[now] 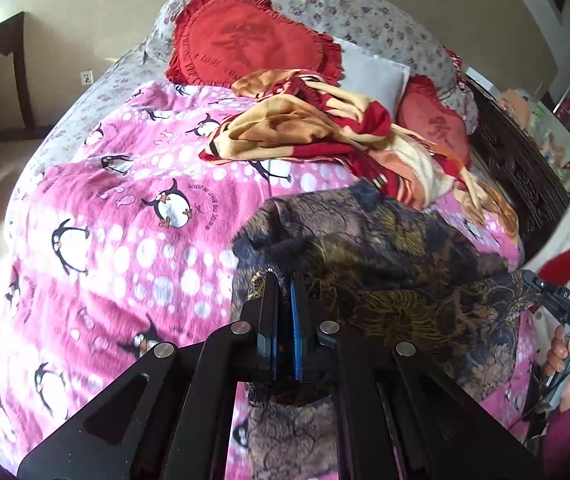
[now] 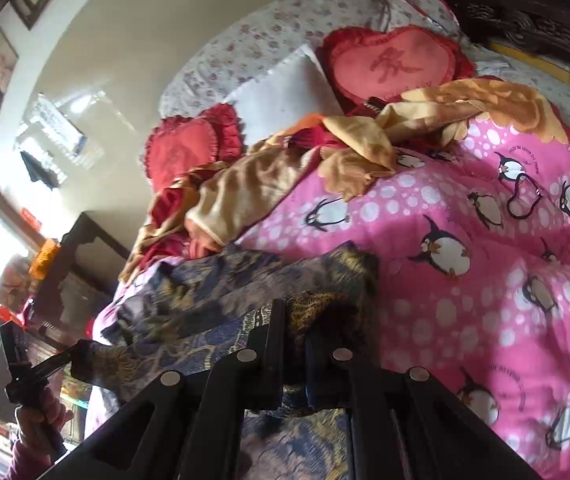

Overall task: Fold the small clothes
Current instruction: 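Grasp the garment hem with both grippers and lift it, then fold the lifted hem over toward the collar with both grippers and release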

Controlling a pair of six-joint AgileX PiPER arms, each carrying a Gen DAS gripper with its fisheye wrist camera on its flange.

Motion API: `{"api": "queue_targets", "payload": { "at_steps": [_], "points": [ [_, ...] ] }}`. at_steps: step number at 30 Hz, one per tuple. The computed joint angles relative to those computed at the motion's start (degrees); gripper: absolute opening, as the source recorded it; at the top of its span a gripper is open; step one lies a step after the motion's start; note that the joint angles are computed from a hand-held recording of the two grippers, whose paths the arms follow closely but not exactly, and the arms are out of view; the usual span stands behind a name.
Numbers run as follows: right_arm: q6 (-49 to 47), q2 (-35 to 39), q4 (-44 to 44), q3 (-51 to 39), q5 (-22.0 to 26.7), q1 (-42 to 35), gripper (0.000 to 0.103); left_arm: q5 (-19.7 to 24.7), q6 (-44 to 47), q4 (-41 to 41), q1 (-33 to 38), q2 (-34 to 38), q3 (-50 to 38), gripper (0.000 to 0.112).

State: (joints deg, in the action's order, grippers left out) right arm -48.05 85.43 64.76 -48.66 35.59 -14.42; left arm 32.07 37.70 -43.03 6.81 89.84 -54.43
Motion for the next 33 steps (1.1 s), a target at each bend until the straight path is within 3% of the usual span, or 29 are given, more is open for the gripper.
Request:
{"api": "queue_targets", "payload": {
  "at_steps": [3, 5, 7, 8, 9, 10, 11, 13, 17, 21, 23, 28, 30, 33],
  "points": [
    [-0.3, 4.2, 0.8, -3.1, -1.0, 0.3, 0.007, 0.2, -0.3, -0.9, -0.2, 4.6, -3.7, 0.004],
    [3.7, 6.3, -4.1, -5.8, -0.6, 0.9, 0.008, 2.6, -2.0, 0.3, 0.1, 7.2, -6.6, 0.004],
    [5.5, 5.9, -6.1, -5.9, -0.7, 0.6, 0.023, 5.4, -1.1, 0.0, 1.3, 8.2, -8.1, 0.008],
    [3.8, 3.9, -4.7, -4.1, -1.9, -0.1, 0.039, 6.4, -0.2, -0.1, 1.9, 7.7, -8.1, 0.016],
    [2.5, 2.3, -3.5, -2.7, -2.7, -0.6, 0.042, 6.0, -0.5, 0.9, 2.1, 6.6, -7.6, 0.025],
    [0.1, 0.3, -1.6, -1.0, -2.3, -1.8, 0.042, 5.3, -0.6, 1.7, 2.4, 4.9, -6.5, 0.049],
    [-1.7, -1.4, -0.8, 0.2, -0.8, -2.8, 0.042, 5.3, 1.6, 0.2, 3.5, 2.8, -4.9, 0.060],
    [-2.8, -4.9, -2.7, 2.5, 0.5, -3.0, 0.042, 6.4, 9.1, -4.9, 5.8, -1.3, -1.1, 0.060],
    [0.4, -10.0, -12.1, 7.7, -3.9, 3.5, 0.037, 5.7, 13.4, -1.2, 3.8, -7.9, 6.3, 0.060],
    [8.6, -6.1, -23.2, 8.2, -11.3, 13.1, 0.034, 2.1, 7.8, 7.1, -5.7, -7.0, 10.7, 0.060],
    [7.4, -2.0, -21.6, 6.1, -12.3, 15.1, 0.034, -2.1, -0.4, 14.0, -11.8, -4.0, 10.6, 0.060],
    [3.3, 3.4, -13.8, -0.1, -16.0, 16.8, 0.034, -3.8, -9.6, 21.6, -16.7, 5.2, 1.7, 0.060],
    [1.7, 6.3, -9.7, -4.1, -16.1, 16.3, 0.034, -2.3, -10.1, 19.8, -15.1, 8.3, -4.5, 0.060],
    [7.7, 12.2, -13.1, -11.6, -16.8, 16.8, 0.034, 0.1, -10.4, 14.9, -11.7, 12.6, -13.6, 0.060]
  ]
}}
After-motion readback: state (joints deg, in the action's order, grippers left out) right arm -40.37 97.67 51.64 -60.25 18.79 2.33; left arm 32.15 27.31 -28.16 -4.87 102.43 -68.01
